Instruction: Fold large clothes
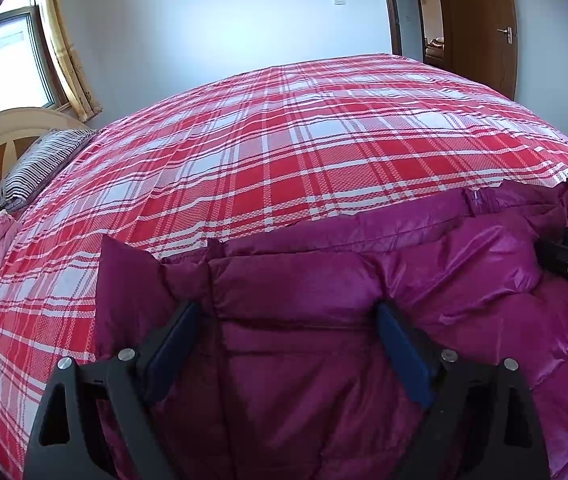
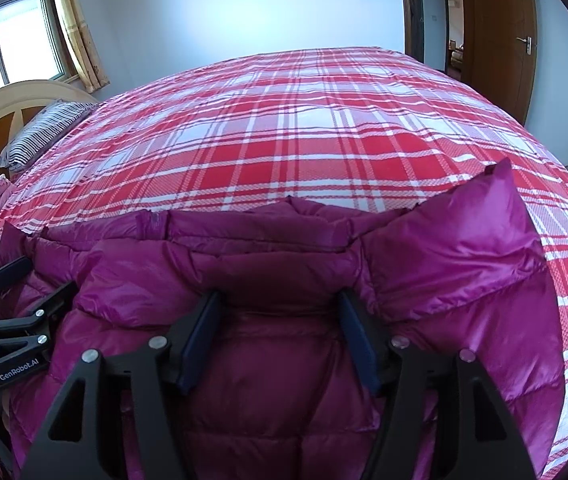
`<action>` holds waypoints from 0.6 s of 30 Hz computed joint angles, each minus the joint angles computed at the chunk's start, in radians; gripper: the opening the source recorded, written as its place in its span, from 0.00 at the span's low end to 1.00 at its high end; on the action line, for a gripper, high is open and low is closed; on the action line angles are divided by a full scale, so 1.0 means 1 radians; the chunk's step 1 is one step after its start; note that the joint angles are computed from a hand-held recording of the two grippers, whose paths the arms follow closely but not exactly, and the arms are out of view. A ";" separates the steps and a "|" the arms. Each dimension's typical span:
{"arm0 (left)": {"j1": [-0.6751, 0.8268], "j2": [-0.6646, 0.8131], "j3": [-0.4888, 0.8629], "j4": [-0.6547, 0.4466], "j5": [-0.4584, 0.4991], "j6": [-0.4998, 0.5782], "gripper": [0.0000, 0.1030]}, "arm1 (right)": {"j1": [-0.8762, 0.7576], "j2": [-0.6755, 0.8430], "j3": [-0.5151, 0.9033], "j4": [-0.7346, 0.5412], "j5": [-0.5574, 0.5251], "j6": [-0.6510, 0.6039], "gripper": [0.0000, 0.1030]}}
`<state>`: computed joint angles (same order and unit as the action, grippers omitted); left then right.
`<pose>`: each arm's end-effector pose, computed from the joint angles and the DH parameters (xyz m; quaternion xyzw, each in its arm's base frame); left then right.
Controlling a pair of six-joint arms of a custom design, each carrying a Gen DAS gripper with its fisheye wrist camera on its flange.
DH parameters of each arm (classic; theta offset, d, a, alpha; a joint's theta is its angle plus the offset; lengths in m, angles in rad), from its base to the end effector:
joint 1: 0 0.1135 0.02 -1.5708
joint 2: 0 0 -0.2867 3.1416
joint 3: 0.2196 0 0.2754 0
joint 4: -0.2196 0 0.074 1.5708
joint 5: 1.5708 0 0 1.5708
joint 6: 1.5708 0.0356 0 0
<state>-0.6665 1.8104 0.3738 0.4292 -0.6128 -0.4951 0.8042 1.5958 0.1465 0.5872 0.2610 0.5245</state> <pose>0.2001 -0.1314 0.0465 -0.0051 0.9197 0.0968 0.3806 0.1383 0.1304 0.0583 -0.0849 0.9271 0.1160 0.3461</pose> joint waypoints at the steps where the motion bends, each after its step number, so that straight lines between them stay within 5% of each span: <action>1: 0.000 0.000 0.001 0.000 0.000 0.001 0.89 | 0.001 0.004 0.001 0.000 0.001 0.000 0.63; 18: -0.009 0.018 0.020 -0.029 -0.023 -0.006 0.89 | 0.025 0.060 0.038 -0.023 0.044 -0.005 0.68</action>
<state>-0.6753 1.8281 0.3937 0.4007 -0.6355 -0.5012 0.8293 1.6554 0.1842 0.5642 0.3049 0.5193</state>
